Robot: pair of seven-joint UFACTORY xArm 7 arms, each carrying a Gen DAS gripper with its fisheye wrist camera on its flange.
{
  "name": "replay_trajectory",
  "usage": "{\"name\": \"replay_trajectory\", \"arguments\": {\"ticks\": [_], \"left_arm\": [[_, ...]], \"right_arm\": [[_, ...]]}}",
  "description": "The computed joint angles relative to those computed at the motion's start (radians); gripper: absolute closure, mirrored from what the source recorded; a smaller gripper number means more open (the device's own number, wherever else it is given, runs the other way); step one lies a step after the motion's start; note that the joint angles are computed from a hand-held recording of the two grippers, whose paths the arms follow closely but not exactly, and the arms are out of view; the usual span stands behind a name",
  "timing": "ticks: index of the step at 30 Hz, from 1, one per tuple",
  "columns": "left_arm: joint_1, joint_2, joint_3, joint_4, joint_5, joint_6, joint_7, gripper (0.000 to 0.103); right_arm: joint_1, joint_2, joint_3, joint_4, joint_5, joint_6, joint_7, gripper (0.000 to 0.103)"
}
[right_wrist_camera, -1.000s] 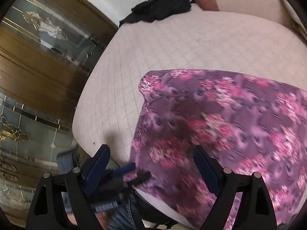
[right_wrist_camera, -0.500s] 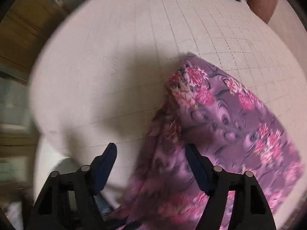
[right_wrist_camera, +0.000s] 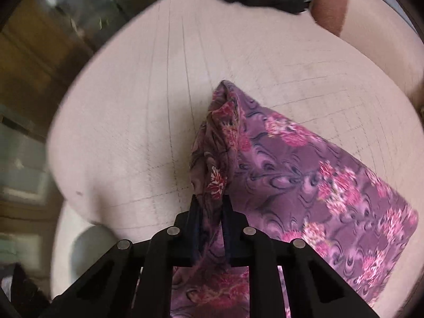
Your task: Fold small clothes
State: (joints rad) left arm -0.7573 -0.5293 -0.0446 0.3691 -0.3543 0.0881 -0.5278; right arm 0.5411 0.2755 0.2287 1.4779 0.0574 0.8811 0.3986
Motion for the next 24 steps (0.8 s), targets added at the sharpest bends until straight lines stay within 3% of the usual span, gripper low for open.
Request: {"name": "replay_trajectory", "arguments": {"ticks": [4, 7, 10, 14, 18, 23, 24], "left_arm": [[0.101, -0.008, -0.150, 0.103, 0.095, 0.117, -0.066, 0.099], [0.144, 0.021, -0.244, 0.209, 0.178, 0.190, -0.102, 0.099], [0.181, 0.084, -0.328, 0.337, 0.275, 0.265, -0.132, 0.099], [0.199, 0.247, -0.413, 0.522, 0.416, 0.332, -0.161, 0.099], [0.144, 0.453, -0.412, 0.652, 0.476, 0.310, -0.165, 0.099], [0.054, 0.714, -0.382, 0.881, 0.535, 0.364, -0.153, 0.099], [0.033, 0.725, -0.373, 0.880, 0.541, 0.367, -0.163, 0.099]], "right_arm": [[-0.061, -0.193, 0.011, -0.227, 0.177, -0.166, -0.063, 0.088], [-0.088, -0.351, -0.008, -0.386, 0.387, -0.261, -0.175, 0.088], [-0.071, -0.513, -0.085, -0.543, 0.657, -0.314, -0.359, 0.088], [-0.041, -0.717, -0.197, -0.723, 0.866, -0.322, -0.525, 0.088], [-0.060, -0.891, -0.298, -0.894, 0.952, -0.314, -0.616, 0.088], [-0.115, -1.028, -0.421, -1.053, 1.013, -0.282, -0.699, 0.089], [-0.125, -1.037, -0.449, -1.074, 1.032, -0.273, -0.729, 0.088]]}}
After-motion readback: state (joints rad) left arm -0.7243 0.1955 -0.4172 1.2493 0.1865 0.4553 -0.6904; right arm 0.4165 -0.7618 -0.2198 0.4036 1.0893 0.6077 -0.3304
